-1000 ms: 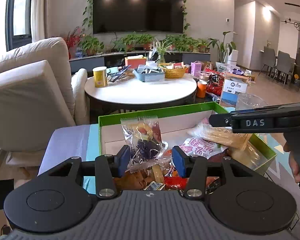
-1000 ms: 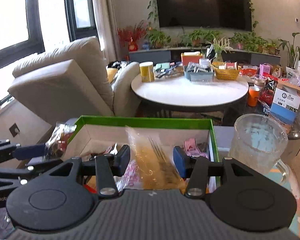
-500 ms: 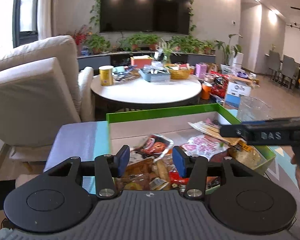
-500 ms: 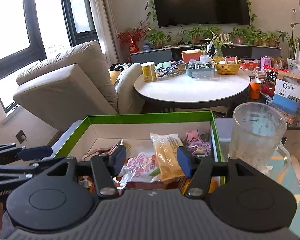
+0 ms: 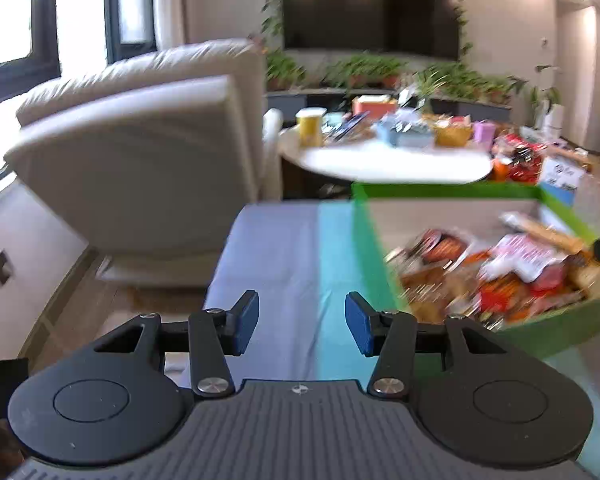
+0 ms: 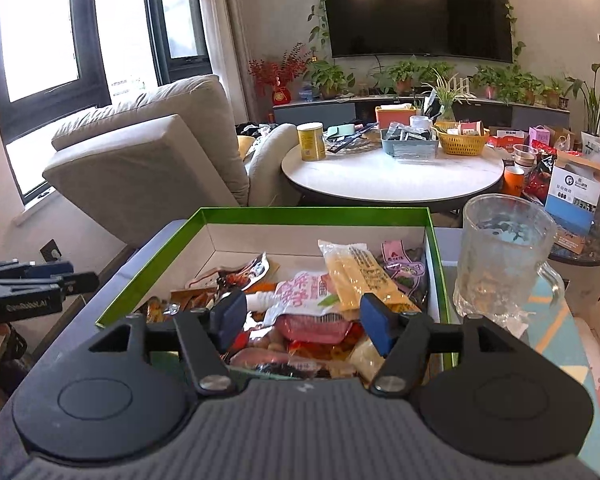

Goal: Organize snacks
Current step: 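Move both tools back to the last loose snacks on the mat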

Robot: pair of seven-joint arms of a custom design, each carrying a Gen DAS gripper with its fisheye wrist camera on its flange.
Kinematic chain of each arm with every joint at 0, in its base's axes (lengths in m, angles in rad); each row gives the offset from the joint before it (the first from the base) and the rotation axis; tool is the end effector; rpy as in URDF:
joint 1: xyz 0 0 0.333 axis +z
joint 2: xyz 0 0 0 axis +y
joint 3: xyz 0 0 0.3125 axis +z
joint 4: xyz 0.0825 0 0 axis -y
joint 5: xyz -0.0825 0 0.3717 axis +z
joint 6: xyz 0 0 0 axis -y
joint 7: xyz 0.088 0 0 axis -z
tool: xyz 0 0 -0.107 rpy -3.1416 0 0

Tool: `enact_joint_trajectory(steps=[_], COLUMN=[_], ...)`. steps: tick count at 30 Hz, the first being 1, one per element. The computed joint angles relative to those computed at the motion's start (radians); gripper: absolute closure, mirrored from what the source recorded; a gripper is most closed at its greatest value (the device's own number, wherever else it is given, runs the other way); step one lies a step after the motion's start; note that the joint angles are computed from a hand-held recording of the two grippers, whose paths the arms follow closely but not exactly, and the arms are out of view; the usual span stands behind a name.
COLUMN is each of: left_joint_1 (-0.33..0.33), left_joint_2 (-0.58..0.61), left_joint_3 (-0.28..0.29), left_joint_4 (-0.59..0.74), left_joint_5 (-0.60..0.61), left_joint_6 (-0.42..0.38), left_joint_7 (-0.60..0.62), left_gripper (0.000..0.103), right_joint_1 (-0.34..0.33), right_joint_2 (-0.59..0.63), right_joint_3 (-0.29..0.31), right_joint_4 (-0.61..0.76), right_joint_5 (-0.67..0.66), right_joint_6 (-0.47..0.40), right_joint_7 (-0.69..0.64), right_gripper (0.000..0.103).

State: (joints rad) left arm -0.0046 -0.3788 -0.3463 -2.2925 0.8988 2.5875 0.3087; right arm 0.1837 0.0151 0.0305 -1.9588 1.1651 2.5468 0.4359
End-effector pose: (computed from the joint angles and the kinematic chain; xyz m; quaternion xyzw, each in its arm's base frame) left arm 0.4376 -0.1944 0.5579 -0.6965 0.5393 -0.2748 0.3854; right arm 0.5794 0.1138 0.5249 -0.7573 0.4365 -0.0879 0.4777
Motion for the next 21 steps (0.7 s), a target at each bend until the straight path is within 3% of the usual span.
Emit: enact_joint_trajectory(steps=[7,10,21], left_joint_1=[-0.03,-0.03,-0.077], left_joint_2=[-0.013,-0.021,-0.074], left_joint_3=[0.026,0.024,-0.05], left_joint_4=[-0.077,-0.11,-0.175], left_joint_5=[-0.121,-0.154,-0.209], left_joint_6=[-0.002,0.038,0.154], left_joint_7=[0.038,0.012,0.079], left_gripper=[0.058,0.058,0.057], right_joint_1=[0.004,0.009,0.032], right_joint_2=[-0.026,-0.043,-0.106], right_joint_3=[-0.004,-0.007,-0.029], right_joint_4=[-0.027,-0.043,-0.118], right_joint_5=[-0.001,-0.001,0.003], right_joint_6=[-0.008,-0.011,-0.018], right_joint_7=[0.002,-0.004,-0.026], right_gripper=[0.042,0.042,0.042])
